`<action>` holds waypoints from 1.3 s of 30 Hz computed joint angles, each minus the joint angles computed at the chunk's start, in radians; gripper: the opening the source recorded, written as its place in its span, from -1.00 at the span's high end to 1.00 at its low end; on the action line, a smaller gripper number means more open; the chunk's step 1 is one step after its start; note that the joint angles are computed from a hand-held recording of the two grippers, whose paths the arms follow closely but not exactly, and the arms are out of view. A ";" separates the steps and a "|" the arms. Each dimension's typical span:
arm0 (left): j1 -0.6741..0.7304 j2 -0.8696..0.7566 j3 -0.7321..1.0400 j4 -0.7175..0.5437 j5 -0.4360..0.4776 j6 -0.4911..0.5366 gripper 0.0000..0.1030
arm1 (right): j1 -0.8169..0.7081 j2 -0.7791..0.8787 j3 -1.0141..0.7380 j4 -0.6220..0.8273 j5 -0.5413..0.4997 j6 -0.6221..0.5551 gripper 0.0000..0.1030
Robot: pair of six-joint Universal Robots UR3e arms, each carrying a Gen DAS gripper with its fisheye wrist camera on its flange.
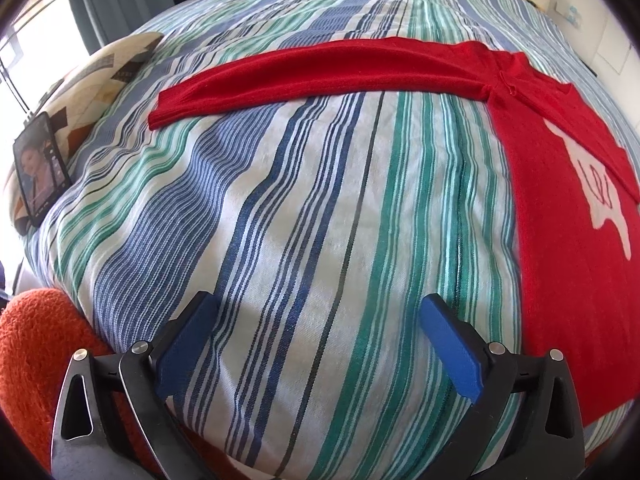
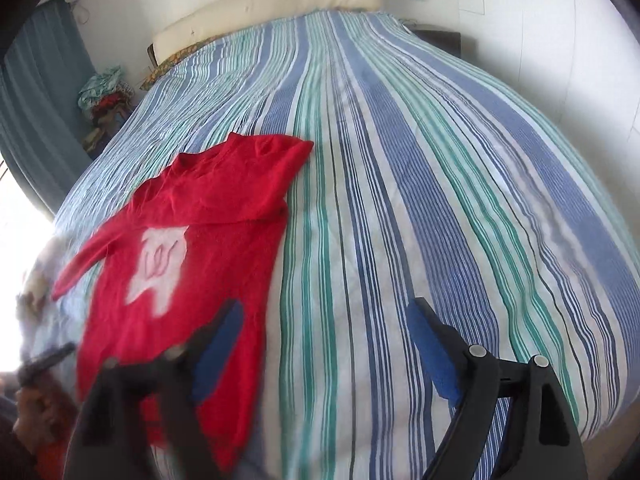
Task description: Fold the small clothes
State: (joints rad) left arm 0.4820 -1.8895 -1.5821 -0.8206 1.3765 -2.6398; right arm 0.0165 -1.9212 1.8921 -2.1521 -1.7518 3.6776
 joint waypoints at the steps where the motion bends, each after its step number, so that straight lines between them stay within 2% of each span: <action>1: -0.005 -0.006 -0.002 0.010 0.007 -0.002 -0.99 | 0.048 -0.001 -0.001 0.004 -0.028 0.030 -0.63; 5: -0.014 -0.015 -0.007 0.031 0.019 0.013 -0.99 | 0.258 0.058 -0.023 -0.017 -0.141 0.171 -0.64; 8: 0.005 -0.026 0.016 -0.011 -0.017 0.018 -0.99 | 0.383 0.147 -0.044 -0.074 -0.202 0.273 -0.64; 11: 0.023 -0.033 0.027 -0.038 -0.050 0.016 -0.99 | 0.469 0.237 -0.095 -0.090 -0.276 0.317 -0.64; 16: 0.008 -0.030 0.009 -0.012 -0.020 0.020 -0.99 | 0.529 0.321 -0.176 -0.094 -0.346 0.295 -0.64; 25: 0.003 -0.041 0.059 -0.090 -0.009 0.048 -0.99 | 0.599 0.418 -0.287 -0.062 -0.398 0.236 -0.64; 32: 0.007 -0.033 0.053 -0.096 -0.014 0.054 -0.99 | 0.610 0.469 -0.320 -0.089 -0.364 0.169 -0.64; 39: 0.009 -0.027 0.039 -0.081 -0.017 0.056 -0.99 | 0.616 0.477 -0.315 -0.109 -0.362 0.163 -0.64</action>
State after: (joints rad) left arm 0.4910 -1.9168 -1.5431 -0.9016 1.3592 -2.5843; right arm 0.6324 -1.4444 1.5775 -2.2612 -2.1140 3.8402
